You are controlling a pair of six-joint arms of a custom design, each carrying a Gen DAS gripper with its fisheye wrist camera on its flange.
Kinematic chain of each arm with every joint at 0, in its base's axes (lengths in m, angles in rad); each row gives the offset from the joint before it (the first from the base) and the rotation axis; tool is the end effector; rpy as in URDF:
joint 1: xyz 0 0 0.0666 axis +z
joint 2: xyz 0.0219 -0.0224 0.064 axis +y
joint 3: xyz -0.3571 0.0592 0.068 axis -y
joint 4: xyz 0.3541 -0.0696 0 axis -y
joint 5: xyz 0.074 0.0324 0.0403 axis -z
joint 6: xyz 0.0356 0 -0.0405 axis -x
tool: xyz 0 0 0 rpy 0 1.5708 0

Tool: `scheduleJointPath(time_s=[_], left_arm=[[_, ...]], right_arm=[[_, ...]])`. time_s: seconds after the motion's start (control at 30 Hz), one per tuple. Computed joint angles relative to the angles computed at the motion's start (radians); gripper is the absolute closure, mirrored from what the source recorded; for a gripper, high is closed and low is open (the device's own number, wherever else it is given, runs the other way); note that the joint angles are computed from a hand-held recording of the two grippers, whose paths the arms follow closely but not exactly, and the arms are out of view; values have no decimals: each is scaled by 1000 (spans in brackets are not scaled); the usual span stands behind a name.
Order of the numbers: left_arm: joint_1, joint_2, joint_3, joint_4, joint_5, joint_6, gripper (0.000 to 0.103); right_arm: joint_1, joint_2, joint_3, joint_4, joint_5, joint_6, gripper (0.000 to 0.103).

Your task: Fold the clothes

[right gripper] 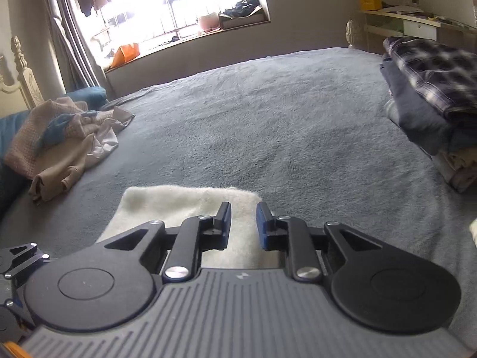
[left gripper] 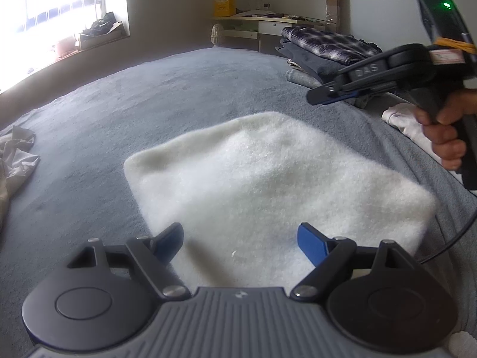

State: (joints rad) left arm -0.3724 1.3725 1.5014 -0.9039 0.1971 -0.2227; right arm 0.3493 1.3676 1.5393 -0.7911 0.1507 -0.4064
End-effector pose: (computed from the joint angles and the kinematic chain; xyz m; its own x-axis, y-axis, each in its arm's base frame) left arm 0.4137 -0.1695 0.4633 -0.5281 0.4388 -0.7270 0.6190 0.7850 0.0242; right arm 0.4287 0.1500 0.4910 -0.5894 0.2013 -0.7824 0.0103 0.9703 0.2418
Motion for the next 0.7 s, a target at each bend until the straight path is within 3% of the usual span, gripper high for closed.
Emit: scheduleJointPath(time_s=[0.7], left_arm=[[5,-25,-3,-7,-13,19,18]], right_arm=[[39,-31,-9,-37,29,-76,82]])
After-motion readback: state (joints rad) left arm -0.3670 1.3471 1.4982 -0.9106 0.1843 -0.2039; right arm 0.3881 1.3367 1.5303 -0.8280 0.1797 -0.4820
